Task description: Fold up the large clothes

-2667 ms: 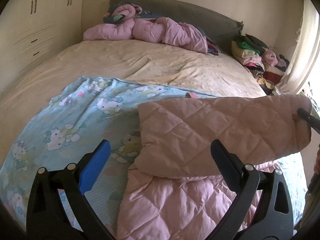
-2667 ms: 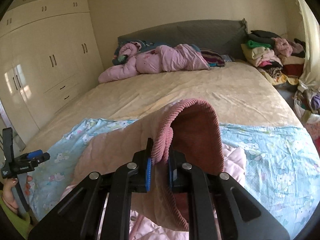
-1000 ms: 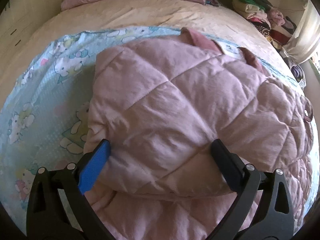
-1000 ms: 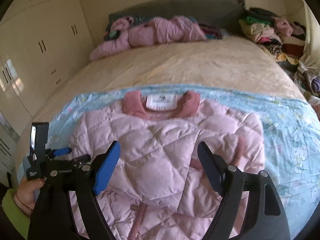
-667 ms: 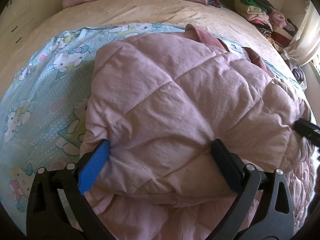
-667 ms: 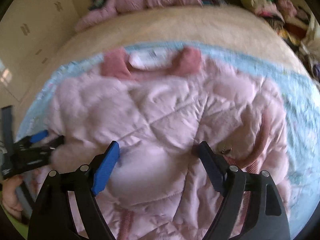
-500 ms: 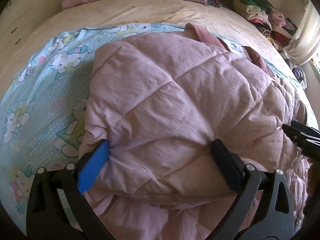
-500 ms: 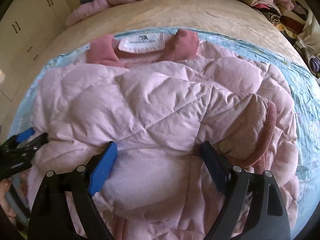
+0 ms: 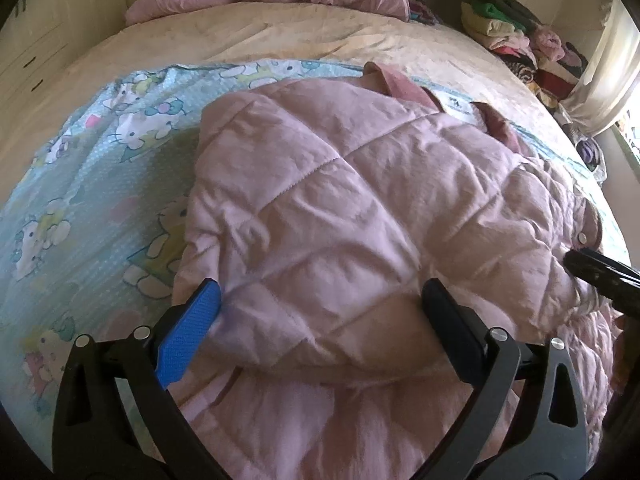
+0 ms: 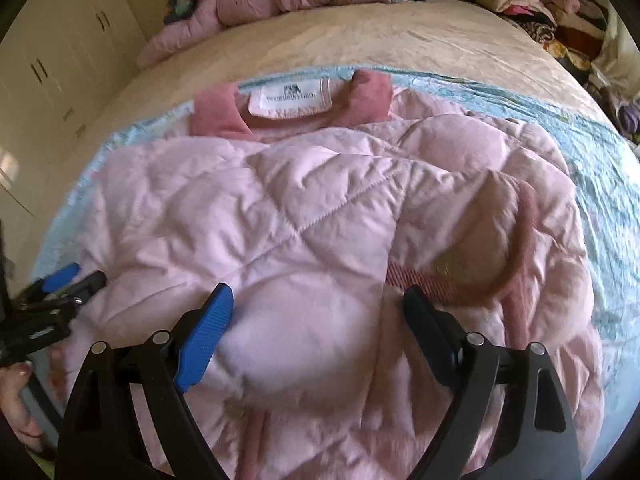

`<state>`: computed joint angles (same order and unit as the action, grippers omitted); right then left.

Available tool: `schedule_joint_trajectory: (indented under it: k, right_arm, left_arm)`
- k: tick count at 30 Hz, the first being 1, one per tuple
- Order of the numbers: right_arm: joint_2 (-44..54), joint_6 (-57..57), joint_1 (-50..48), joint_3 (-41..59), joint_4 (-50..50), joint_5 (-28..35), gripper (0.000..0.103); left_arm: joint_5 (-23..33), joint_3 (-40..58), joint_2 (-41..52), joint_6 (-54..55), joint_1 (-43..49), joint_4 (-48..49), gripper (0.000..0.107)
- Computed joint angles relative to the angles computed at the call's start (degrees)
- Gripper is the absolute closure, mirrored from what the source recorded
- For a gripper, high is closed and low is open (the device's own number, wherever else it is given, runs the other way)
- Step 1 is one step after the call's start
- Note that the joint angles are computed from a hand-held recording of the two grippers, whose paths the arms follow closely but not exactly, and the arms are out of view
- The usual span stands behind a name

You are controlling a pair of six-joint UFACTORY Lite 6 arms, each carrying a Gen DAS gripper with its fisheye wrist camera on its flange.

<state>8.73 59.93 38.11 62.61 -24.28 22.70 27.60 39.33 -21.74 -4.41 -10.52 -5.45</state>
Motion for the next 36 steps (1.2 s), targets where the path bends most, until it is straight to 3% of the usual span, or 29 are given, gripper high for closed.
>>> schedule_joint_trajectory:
  k: [7, 24, 31, 36]
  right_arm:
    - [-14.6, 15.0, 6.7, -8.2, -12.1, 3.1, 0.017]
    - [-34.6, 25.5, 21.9, -9.8, -20.7, 21.2, 0.017]
    - [-39.5, 31.0, 31.4, -9.4, -25.3, 31.4, 0.017]
    - [-41.1, 34.7, 39.4, -8.0, -28.3, 39.7, 0.017]
  left_arm:
    - [5.6, -0.7, -7.3, -1.4, 0.0, 0.2, 0.013]
    - [23.2, 6.0, -27.5, -17.9, -13.4, 11.9, 0.013]
    - [30.5, 9.0, -32.3, -31.1, -26.0, 22.3, 0.013]
    - [40.9, 10.6, -33.9, -49.9, -46.7, 37.0, 0.013]
